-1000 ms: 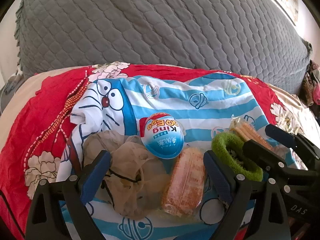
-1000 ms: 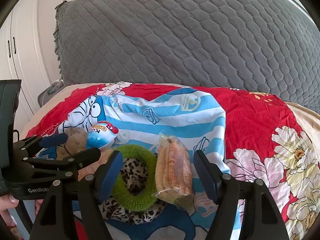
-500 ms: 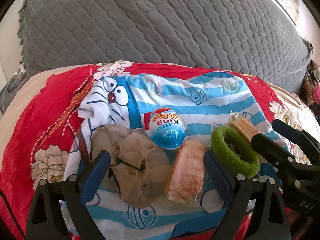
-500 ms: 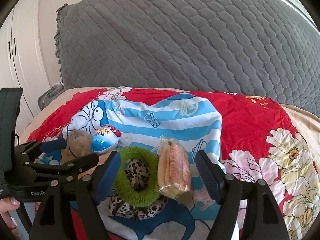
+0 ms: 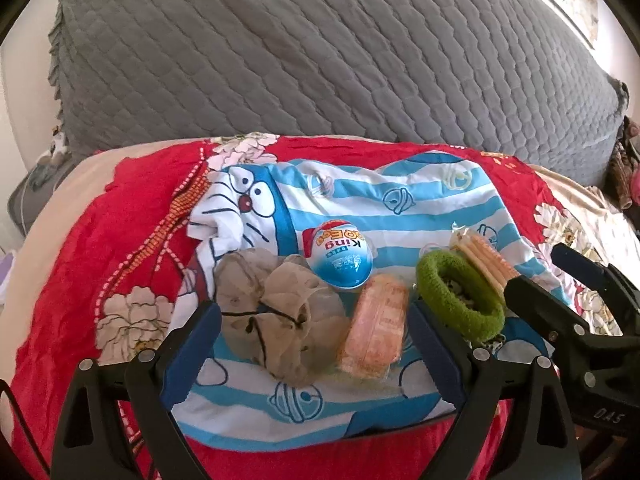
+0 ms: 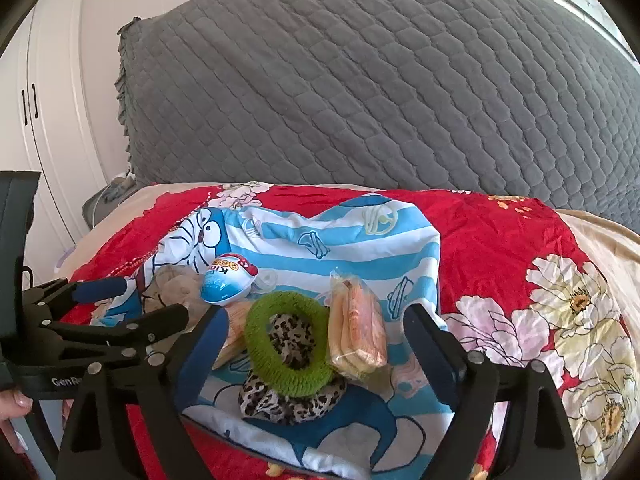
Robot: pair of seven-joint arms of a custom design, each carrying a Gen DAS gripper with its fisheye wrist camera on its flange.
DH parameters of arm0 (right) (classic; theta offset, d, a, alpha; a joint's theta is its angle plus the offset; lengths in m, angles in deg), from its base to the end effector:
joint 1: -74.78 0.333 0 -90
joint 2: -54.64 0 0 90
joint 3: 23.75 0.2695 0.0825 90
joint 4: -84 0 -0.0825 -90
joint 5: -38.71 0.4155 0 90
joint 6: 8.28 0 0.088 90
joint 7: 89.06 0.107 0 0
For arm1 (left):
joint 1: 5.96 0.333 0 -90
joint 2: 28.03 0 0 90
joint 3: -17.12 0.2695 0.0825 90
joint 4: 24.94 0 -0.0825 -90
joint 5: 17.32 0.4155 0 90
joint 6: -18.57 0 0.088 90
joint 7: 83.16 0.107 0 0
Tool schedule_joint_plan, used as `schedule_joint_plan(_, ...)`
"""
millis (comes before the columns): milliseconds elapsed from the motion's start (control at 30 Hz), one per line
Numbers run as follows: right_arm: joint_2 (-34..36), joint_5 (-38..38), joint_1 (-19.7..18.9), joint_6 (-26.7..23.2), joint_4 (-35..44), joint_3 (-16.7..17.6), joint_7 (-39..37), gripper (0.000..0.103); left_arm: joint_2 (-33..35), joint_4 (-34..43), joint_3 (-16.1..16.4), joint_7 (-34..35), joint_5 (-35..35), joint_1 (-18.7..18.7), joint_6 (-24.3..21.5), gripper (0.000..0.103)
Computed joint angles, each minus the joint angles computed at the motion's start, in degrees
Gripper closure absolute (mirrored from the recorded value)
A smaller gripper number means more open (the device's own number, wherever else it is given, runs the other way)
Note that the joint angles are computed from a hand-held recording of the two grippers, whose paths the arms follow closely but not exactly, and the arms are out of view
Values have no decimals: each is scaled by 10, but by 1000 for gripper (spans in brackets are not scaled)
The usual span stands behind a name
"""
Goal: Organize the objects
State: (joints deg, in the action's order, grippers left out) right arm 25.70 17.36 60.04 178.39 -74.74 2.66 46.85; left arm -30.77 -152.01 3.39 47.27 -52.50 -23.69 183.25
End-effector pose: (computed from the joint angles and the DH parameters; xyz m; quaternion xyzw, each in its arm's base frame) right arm 0.4377 0.1170 0.3865 -0.5817 0.6739 -0.2811 0.3584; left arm 0.5197 -0.2806 0.4064 -0.3824 0.8463 -0.3435 0.1400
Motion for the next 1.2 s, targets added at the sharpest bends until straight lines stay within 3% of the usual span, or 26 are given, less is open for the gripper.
schedule_joint_plan(100, -17, 3, 19, -7, -11, -17, 2, 7, -15, -9, 2, 5, -11, -2, 0, 9)
schedule_joint_plan(433, -62, -14, 103, -61, -28, -93, 0, 6, -61, -37, 20, 22, -41, -12, -9, 9)
schedule_joint_plan(767, -119, -19, 195, -154, -38, -168, -24, 6, -121, -82, 45, 34, -59, -20, -29, 9)
schedule_joint_plan(967, -173, -5, 233, -225, -46, -180, -26, 4, -175, -119, 61, 44, -62, -27, -49, 9)
schedule_joint_plan(1200, -293, 18, 283, -317, -81, -178, -12, 2, -265, -173, 85, 55, -69, -40, -87, 8)
